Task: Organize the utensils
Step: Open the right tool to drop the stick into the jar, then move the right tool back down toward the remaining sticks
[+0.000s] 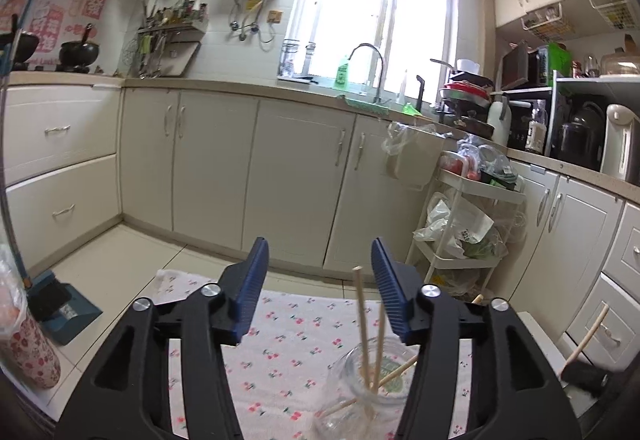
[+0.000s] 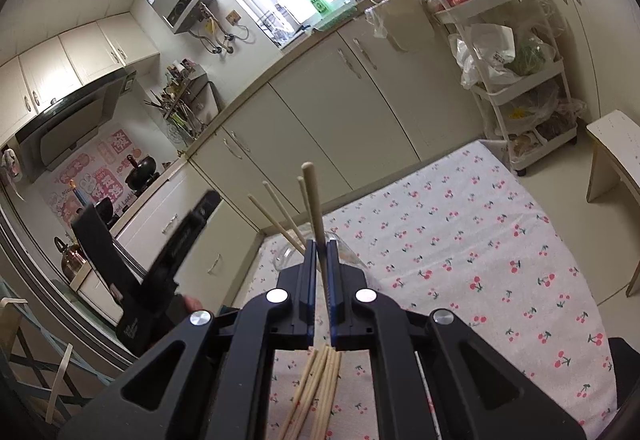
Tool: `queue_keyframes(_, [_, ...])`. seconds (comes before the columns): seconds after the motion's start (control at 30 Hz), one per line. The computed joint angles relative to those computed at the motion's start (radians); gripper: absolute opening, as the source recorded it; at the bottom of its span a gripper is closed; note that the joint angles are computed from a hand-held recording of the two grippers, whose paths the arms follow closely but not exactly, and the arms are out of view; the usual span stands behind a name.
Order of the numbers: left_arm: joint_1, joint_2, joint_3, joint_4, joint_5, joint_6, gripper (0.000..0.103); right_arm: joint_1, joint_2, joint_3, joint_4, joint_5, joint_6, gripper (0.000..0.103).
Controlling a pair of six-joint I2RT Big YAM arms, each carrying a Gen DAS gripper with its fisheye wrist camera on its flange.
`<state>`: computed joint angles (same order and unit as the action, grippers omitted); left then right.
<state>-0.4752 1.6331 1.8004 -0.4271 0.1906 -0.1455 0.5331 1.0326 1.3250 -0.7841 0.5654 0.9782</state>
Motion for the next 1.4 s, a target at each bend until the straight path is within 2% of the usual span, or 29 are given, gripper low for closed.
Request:
queue_keyframes(0.23, [0.052,-0.038,-0.052,-0.072,0.005,-0.013,0.062,-0.016,0.047,0.095,0.037,-0.003,-0.114,0.006])
queue_keyframes(0.57, [0.109,-0.086,-0.139,-0.161,0.038,-0.012,0.068,-0.071,0.166,0.273,0.06,-0.028,-0.281,0.006])
queue_keyframes(0.8, [0.129,-0.093,-0.161,-0.204,0.044,-0.01,0.069,-0.101,0.259,0.351,0.018,-0.049,-0.348,0.006])
queue_keyframes(1.03, [0.141,-0.095,-0.168,-0.234,0.056,-0.012,0.07,-0.114,0.321,0.361,-0.056,-0.085,-0.341,0.006])
queue_keyframes(1.1, [0.142,-0.095,-0.167,-0.243,0.06,-0.005,0.07,-0.111,0.32,0.353,-0.069,-0.096,-0.329,0.006])
queue_keyframes(1.2, [0.14,-0.096,-0.161,-0.274,0.066,0.015,0.071,-0.091,0.289,0.323,-0.071,-0.069,-0.302,0.006])
queue_keyframes(1.33, [0.135,-0.094,-0.154,-0.331,0.061,0.057,0.075,-0.04,0.227,0.242,-0.15,-0.059,-0.191,0.006])
queue_keyframes(1.4, [0.132,-0.084,-0.144,-0.381,0.068,0.087,0.075,-0.014,0.214,0.186,-0.225,-0.108,-0.101,0.006])
